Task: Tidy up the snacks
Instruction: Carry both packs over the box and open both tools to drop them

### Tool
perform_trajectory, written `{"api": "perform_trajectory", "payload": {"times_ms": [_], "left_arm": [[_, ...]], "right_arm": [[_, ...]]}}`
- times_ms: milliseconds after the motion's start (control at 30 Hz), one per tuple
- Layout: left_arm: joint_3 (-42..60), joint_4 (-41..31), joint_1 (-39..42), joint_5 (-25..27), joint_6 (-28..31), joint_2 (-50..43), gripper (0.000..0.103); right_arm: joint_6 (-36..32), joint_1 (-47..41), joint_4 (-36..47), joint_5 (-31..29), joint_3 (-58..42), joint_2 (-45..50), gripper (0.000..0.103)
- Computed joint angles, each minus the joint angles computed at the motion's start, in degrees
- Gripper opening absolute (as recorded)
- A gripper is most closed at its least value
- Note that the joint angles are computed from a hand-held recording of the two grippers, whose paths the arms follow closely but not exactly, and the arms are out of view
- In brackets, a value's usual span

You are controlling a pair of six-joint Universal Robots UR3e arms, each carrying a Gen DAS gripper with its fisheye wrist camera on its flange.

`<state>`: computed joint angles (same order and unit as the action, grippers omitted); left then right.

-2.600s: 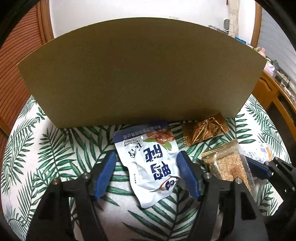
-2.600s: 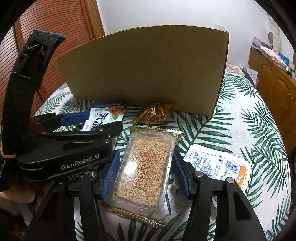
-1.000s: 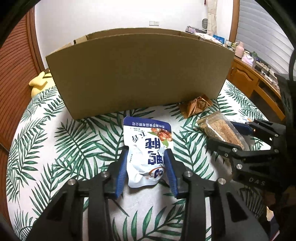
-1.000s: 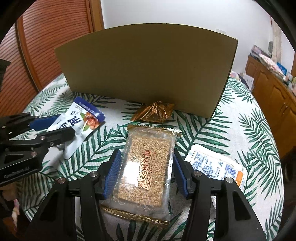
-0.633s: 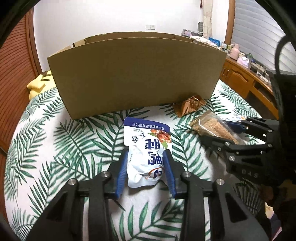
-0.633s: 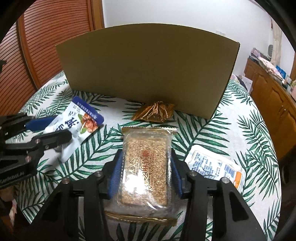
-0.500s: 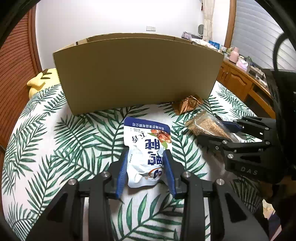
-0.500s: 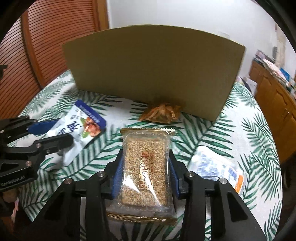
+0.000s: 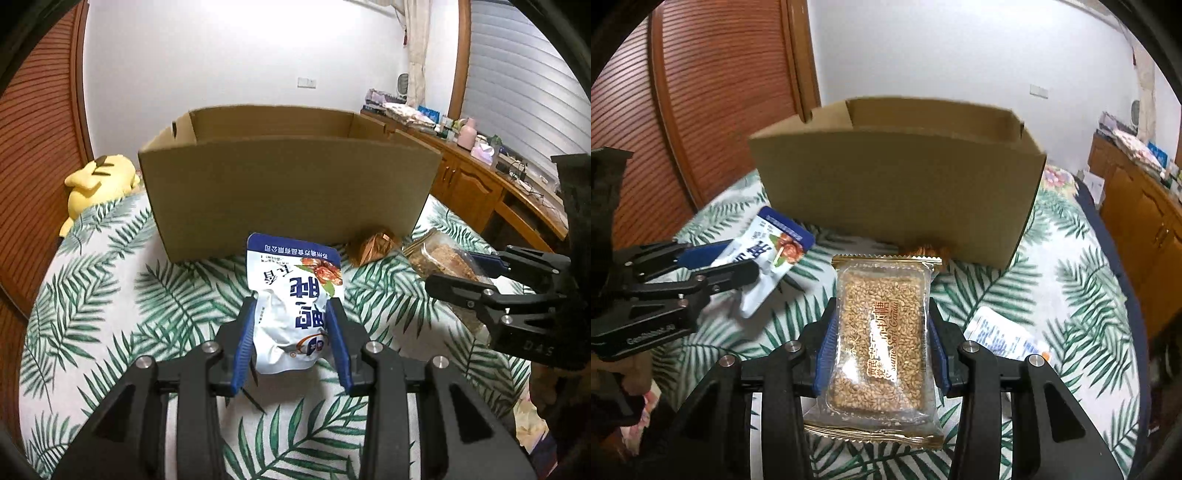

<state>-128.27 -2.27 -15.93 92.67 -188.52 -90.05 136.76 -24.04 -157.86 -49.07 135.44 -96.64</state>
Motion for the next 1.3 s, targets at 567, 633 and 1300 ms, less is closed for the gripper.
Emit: {"api": "perform_trajectory", "payload": {"times_ms": [567,633,1300], "left_arm": [[12.71,-3.83,3.36,-3.73,4.36,0.68,0.036],[15.40,-4.29,3.77,-4.05,5.42,-0.38,0.036],[36.57,-4.45,11.27,-10.39,10.00,-19.52,0.036]], "right_arm": [[3.28,1.30,7.38,3.41,-14.61,-1.40,0.043],[4.46,2.49,6.39,2.61,-17.24,0.07,0.043],[15.14,13.29,-3.87,-5.50,-43.30,25.29,0.043]]}}
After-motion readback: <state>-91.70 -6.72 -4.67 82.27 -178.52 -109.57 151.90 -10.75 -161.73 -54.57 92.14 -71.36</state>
